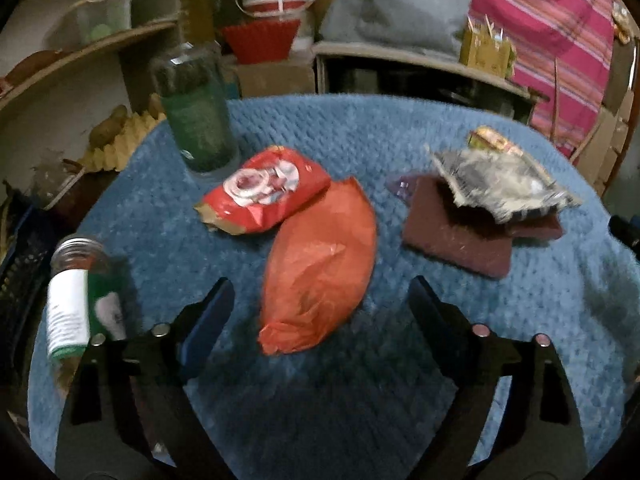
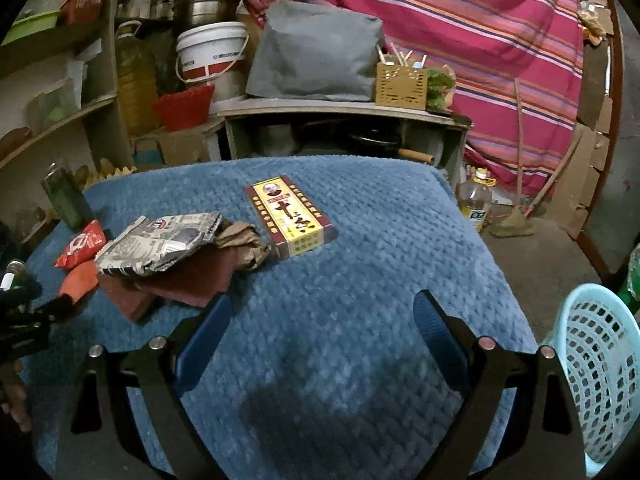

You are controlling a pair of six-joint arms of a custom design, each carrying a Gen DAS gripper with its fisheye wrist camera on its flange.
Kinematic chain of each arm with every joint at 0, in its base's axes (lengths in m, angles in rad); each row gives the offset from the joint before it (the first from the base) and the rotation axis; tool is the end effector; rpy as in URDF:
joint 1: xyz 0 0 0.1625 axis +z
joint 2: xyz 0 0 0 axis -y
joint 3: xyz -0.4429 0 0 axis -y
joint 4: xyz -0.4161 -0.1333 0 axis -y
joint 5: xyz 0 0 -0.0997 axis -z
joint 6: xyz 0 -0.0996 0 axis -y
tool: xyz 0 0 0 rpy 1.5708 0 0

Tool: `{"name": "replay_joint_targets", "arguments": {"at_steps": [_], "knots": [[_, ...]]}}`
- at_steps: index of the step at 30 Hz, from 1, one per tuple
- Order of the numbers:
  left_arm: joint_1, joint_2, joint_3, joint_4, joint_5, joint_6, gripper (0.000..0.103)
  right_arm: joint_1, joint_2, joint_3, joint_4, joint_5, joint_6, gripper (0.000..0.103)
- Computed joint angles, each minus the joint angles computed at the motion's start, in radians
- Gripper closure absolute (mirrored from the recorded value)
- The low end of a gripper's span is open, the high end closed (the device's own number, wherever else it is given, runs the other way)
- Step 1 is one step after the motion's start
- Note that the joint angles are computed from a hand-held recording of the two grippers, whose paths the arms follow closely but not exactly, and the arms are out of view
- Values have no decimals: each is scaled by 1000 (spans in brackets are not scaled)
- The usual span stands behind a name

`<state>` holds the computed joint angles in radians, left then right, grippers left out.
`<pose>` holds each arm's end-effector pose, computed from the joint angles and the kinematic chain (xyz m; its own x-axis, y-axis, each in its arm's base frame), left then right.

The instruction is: Collect trash

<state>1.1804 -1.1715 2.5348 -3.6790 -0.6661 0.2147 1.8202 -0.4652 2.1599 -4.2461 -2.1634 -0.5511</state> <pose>0.0538 -0.4254 0.1857 -0.6969 -0.1070 -0.7092 0.4383 0.7191 -0.5392 0.1909 -0.4349 -0.0149 -0.7105 -0.0737 0.6999 -0.5979 0.5877 -0.5451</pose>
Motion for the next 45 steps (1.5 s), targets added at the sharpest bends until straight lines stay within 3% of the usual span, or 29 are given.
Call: {"name": "replay_joint_targets", "arguments": {"at_steps": [1, 3, 7, 9, 10, 18, 27, 35, 40, 45], "knots": [[12, 6, -18, 35, 2, -7, 21, 0, 1, -5, 6, 4, -4, 12], [30, 2, -40, 104, -10, -28, 39, 1, 2, -15, 16, 6, -9, 12], [46, -1, -49, 122, -37, -24, 63, 4, 6, -27, 23, 10, -18, 12], [49, -11, -41, 108, -64, -14, 89, 3, 5, -26, 27, 13, -11, 12], [50, -18, -34, 104, -77, -13, 93, 2, 5, -25, 27, 15, -9, 12], [-43, -50, 75, -73, -28, 4, 93, 27, 4, -18, 32, 12, -7, 12], [-102, -156, 143, -50, 52, 0, 93, 84, 17, -52, 92, 18, 19, 12], [-122, -193, 166, -88, 111, 37, 93, 103, 50, -159, 274, -42, 76, 12], [-110, -182, 150, -117, 96, 66, 93, 92, 50, -166, 365, -46, 135, 15], [-96, -180, 137, -118, 66, 79, 93, 100, 40, -170, 446, -50, 165, 44]]}}
